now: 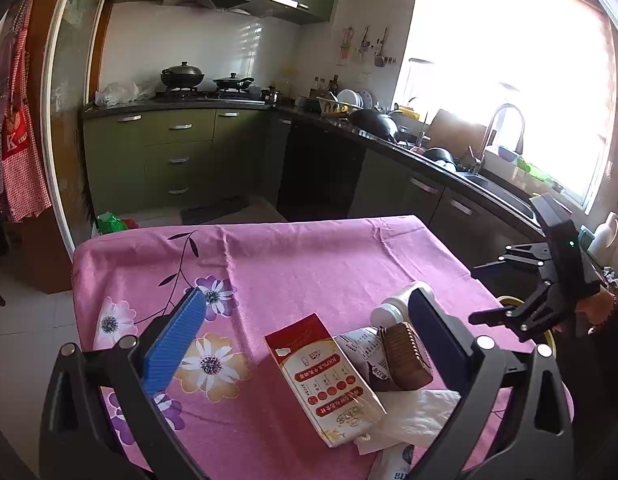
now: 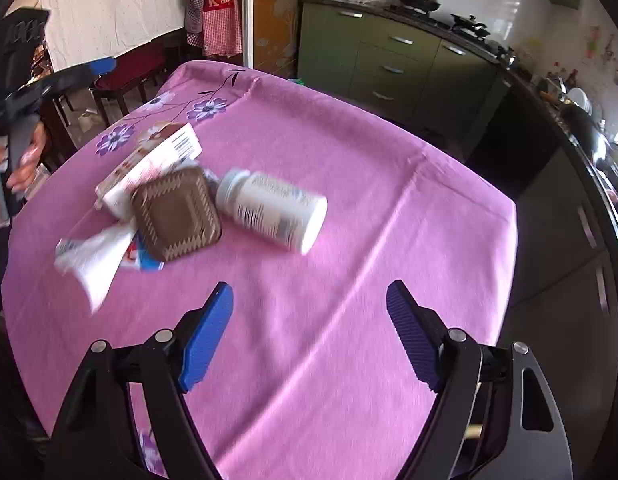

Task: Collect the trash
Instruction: 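Reach the right tool to the white pill bottle and grasp it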

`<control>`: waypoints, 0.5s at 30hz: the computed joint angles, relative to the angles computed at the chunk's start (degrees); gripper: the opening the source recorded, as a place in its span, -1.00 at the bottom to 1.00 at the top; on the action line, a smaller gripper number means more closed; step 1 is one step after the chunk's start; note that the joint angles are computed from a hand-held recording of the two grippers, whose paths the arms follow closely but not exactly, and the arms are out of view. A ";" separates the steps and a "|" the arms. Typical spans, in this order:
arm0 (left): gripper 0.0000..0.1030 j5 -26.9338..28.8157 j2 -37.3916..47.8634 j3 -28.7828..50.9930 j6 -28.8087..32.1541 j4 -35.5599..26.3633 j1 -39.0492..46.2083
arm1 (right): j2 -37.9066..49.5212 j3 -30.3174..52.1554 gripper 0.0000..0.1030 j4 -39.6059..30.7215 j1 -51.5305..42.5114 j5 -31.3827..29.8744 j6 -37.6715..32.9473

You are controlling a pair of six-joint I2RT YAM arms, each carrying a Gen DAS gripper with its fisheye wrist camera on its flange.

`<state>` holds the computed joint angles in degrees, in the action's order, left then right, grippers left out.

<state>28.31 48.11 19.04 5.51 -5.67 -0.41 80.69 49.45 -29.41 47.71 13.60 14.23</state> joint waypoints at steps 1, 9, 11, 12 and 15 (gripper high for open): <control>0.87 0.22 0.46 -0.07 -0.11 0.30 0.46 | 3.06 2.53 0.62 0.05 -1.65 -1.28 1.60; 0.87 0.65 1.82 -0.16 -0.75 1.01 0.72 | 13.42 7.18 0.75 8.61 -4.03 -8.30 17.79; 0.87 0.05 1.96 -0.23 -0.81 1.14 0.09 | 16.97 11.07 0.75 6.42 -3.24 -5.86 18.83; 0.87 -0.43 2.00 -0.34 -0.90 1.29 -0.41 | 19.10 13.77 0.75 4.41 -2.87 -4.94 19.59; 0.87 -1.13 2.27 -0.53 -1.10 1.65 -1.47 | 23.35 19.22 0.78 -0.11 -1.69 -2.61 21.20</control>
